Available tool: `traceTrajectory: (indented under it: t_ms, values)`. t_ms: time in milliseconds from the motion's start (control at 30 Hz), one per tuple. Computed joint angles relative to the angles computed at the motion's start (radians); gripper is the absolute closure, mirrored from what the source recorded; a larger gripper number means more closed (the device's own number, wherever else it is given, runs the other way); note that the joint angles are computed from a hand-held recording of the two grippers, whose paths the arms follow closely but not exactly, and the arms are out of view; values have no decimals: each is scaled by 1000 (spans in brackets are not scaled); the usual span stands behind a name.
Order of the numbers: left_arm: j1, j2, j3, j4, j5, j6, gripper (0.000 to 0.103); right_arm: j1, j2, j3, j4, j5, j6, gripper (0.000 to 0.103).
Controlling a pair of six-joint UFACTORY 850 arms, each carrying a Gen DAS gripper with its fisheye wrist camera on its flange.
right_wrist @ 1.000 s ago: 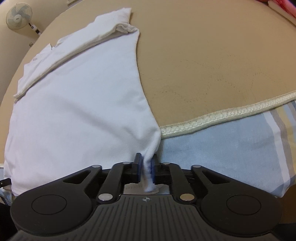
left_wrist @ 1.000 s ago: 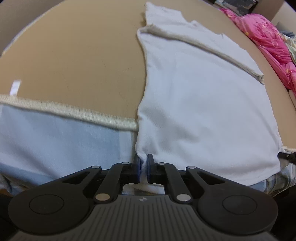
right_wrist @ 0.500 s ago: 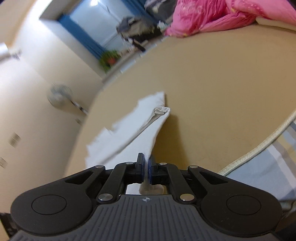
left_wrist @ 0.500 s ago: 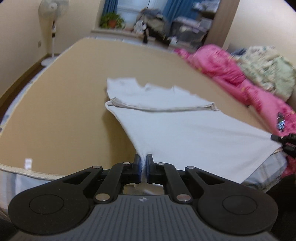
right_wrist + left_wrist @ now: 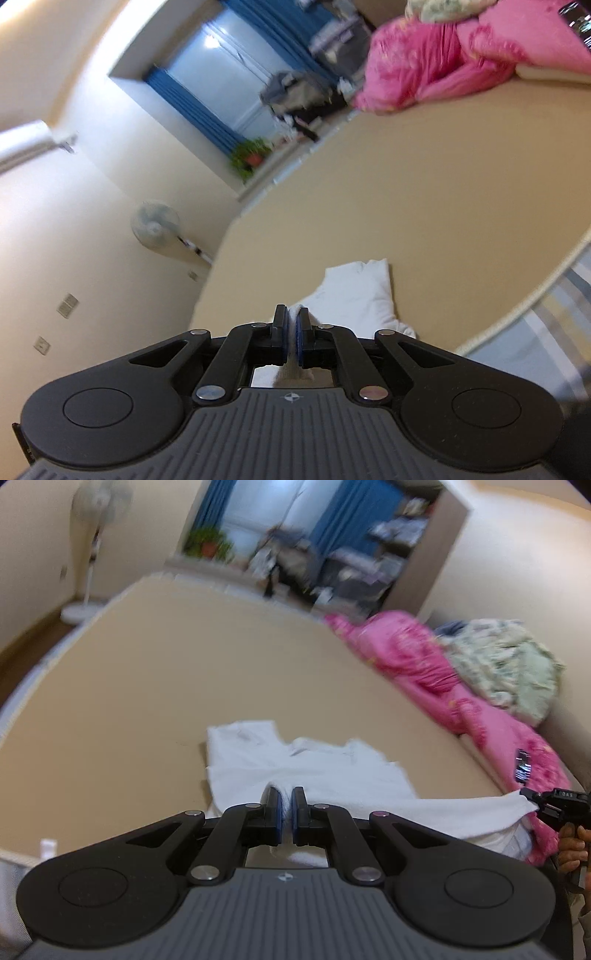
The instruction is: Fold small clothes
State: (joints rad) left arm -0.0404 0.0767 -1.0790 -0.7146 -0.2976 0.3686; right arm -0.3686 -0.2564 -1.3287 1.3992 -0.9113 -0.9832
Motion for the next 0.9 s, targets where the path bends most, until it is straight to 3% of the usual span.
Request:
traceTrajectory:
  t_ms: [67, 200, 300, 367, 467, 567, 633, 667, 733, 900]
  values:
    - [21, -132, -97, 53, -27, -39, 98, 51, -122, -147, -137, 62, 81, 99]
    - [61, -379, -307, 127, -136, -114, 97, 133, -343, -411, -437, 93, 253, 99]
    - [70, -463, -346, 124, -144, -113, 97, 175, -397, -438, -585, 154, 310, 99]
    - [68, -495, -364, 217, -169, -196, 97, 195, -427, -472, -665, 157, 389, 99]
    - [58, -484, -346, 206, -136, -143, 97, 204, -384, -408, -604, 208, 287, 99]
    - [62, -474, -328, 192, -124, -143, 93, 215, -399, -426, -661, 216, 327, 98]
    - [73, -452, -302, 152, -106, -136, 83, 215, -398, -425, -660, 231, 343, 95]
    - [81, -440, -288, 135, -90, -136, 80, 214, -389, -415, -666, 255, 355, 88]
    - [102, -413, -258, 136, -56, -179, 75, 209, -375, -399, -687, 290, 382, 78]
    - [162, -366, -213, 184, -55, -305, 73, 183, -379, -392, -709, 332, 431, 78]
